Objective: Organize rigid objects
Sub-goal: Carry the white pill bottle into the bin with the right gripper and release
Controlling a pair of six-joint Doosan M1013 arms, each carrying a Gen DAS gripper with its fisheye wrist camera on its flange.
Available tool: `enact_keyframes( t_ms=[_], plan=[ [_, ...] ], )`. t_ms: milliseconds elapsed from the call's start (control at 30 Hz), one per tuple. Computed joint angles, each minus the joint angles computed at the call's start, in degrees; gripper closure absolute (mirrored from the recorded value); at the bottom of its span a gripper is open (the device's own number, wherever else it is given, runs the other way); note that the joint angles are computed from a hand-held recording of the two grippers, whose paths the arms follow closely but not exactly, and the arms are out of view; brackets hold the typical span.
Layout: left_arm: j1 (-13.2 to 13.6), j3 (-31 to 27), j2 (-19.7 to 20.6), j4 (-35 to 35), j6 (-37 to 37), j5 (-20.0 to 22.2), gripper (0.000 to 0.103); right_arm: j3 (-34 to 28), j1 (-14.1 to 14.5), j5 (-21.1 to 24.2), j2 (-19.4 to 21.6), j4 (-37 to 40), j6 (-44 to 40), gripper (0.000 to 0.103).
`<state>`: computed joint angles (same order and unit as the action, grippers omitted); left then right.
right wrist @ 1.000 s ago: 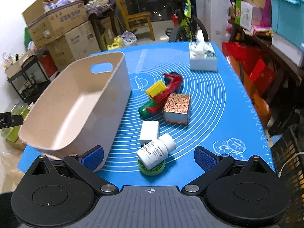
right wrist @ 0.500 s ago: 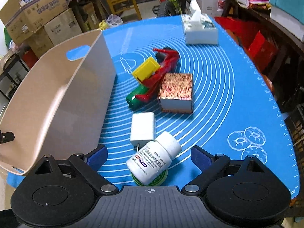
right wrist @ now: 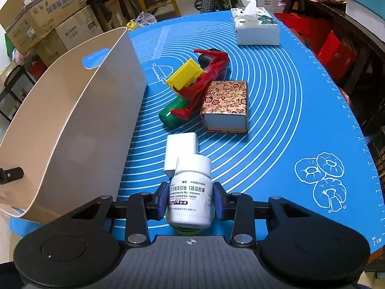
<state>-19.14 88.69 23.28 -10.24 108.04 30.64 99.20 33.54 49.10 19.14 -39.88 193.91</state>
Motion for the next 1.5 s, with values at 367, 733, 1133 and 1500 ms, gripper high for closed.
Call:
enact_keyframes(
  t_ms=[367,733,1133,1500],
  plan=[
    [-0.34,0.56,-0.17,1.27,-2.41,-1.28,0.091,0.39,0.82,2.82,-1.35,-6.74,4.35,0.058],
    [-0.51,0.86,-0.25,1.74,-3.34,-1.90,0.090,-0.23,2.17,4.29,-3.19,-22.43,10.14,0.058],
    [-0.30,0.77,-0.26,1.77,-3.06,-1.94,0.090,-7.05,0.92,-1.43,0.52,-27.43,0.65,0.058],
    [-0.18,0.72,-0.24,1.63,-3.06,-1.82,0.090,-14.57,0.26,-3.78,6.95,-13.68,-19.78,0.058]
  ],
)
